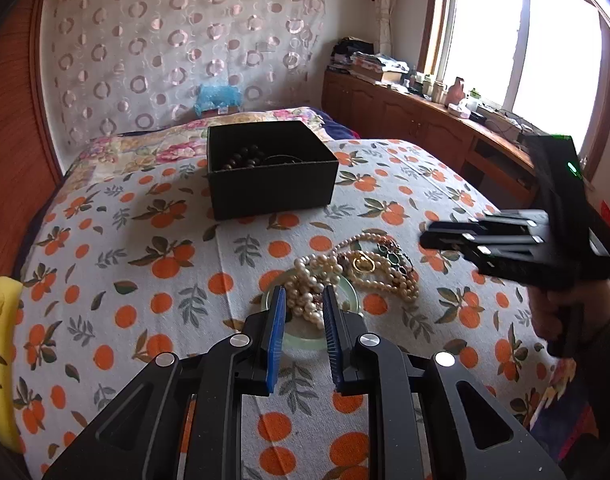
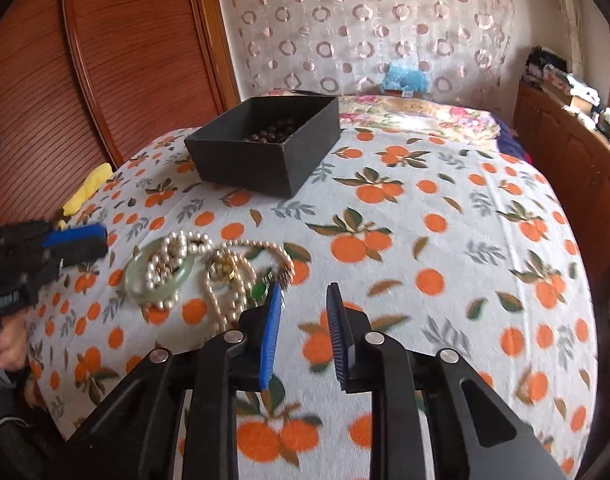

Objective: Organize jewelry
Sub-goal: 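Move both open tools back over the jewelry dish, then grasp the green-stone necklace with the right tool while the left grasps the jade bangle rim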

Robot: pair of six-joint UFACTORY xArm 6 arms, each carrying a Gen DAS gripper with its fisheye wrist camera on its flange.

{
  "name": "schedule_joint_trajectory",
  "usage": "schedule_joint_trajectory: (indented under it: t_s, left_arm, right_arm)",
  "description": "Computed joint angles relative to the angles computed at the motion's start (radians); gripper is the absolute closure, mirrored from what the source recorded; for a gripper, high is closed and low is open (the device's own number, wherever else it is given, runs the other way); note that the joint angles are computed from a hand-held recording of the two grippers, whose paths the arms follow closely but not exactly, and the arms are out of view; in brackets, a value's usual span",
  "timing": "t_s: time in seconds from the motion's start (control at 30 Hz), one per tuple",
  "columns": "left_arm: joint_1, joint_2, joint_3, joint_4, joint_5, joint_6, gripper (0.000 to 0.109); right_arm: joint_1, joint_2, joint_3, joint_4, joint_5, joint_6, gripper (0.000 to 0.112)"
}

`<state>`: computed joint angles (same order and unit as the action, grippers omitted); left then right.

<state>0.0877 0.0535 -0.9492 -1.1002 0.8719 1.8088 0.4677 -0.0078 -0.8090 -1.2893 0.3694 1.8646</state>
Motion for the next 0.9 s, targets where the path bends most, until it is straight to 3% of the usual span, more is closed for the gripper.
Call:
schedule_joint_trajectory:
  t_s: [0.27,0.77,0.9]
  left_arm:
    - [0.008,-0.001,0.004,0.002,0.004,-0.007,0.091]
    - [0.002,0.003,0.013,0.010,0.002,-0.007,0.090]
    - [0.001,0.003,0.013,0.008,-0.002,-0.011,0.090]
  right_arm:
    - [-0.048,0.086,-0.089,0.151,-0.045,-0.226,0.089]
    - [-0.015,0.072,-0.032,0.119,-0.086,-0.126,0.089]
    - [-0.018,0.069,-0.028,0.090,-0.110,-0.098,0.106]
